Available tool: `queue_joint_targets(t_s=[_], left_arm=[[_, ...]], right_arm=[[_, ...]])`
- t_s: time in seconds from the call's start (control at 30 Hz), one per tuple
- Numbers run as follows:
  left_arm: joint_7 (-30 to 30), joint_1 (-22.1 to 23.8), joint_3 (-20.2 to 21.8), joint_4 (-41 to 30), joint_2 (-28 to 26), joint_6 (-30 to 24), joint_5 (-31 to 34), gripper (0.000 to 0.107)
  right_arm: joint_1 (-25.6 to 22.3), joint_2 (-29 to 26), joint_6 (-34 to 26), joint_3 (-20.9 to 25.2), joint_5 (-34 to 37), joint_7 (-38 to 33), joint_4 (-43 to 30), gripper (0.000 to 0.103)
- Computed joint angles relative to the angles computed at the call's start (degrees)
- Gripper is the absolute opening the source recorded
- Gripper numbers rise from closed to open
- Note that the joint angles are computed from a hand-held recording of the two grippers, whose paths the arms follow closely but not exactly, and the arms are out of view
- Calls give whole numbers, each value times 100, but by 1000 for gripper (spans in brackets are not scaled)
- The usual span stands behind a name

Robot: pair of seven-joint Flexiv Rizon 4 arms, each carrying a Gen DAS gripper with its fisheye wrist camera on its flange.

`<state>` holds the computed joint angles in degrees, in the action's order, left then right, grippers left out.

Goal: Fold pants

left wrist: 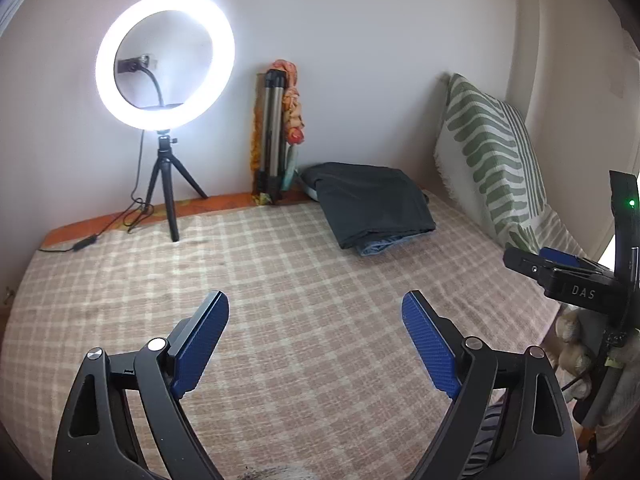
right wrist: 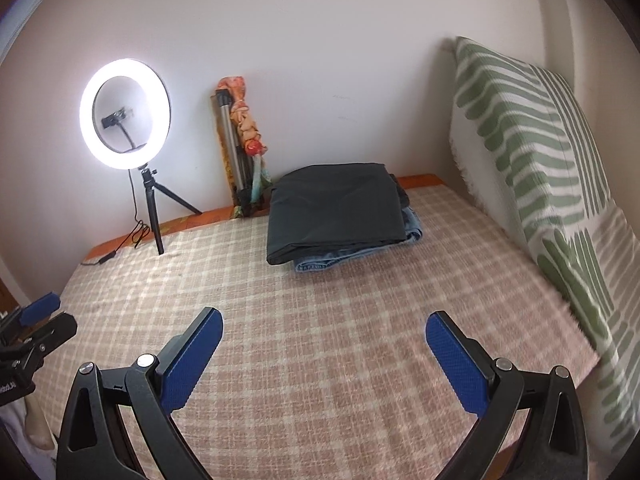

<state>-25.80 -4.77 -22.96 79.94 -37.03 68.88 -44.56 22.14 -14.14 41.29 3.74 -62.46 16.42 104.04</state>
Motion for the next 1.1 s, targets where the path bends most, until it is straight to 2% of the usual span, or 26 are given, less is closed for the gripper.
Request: queue_joint_targets(t_s=[0.2,0.27,0.43,1.1], left_arm=[[29,30,-65,66,-7,211,-124,93],[-74,-8,14,52,-14,205,-48,100],[66,73,-118,167,42,408,-77,101],[268,133,-173,236,152,312,-331,101]], right_arm=[[55,13,-220,26,29,-36,-27,103],[53,17,-224,27,19,-29,-27,103],[83,14,-332,29,-42,-45,-64,103],[117,41,-470,66,-168,10,-115,103]])
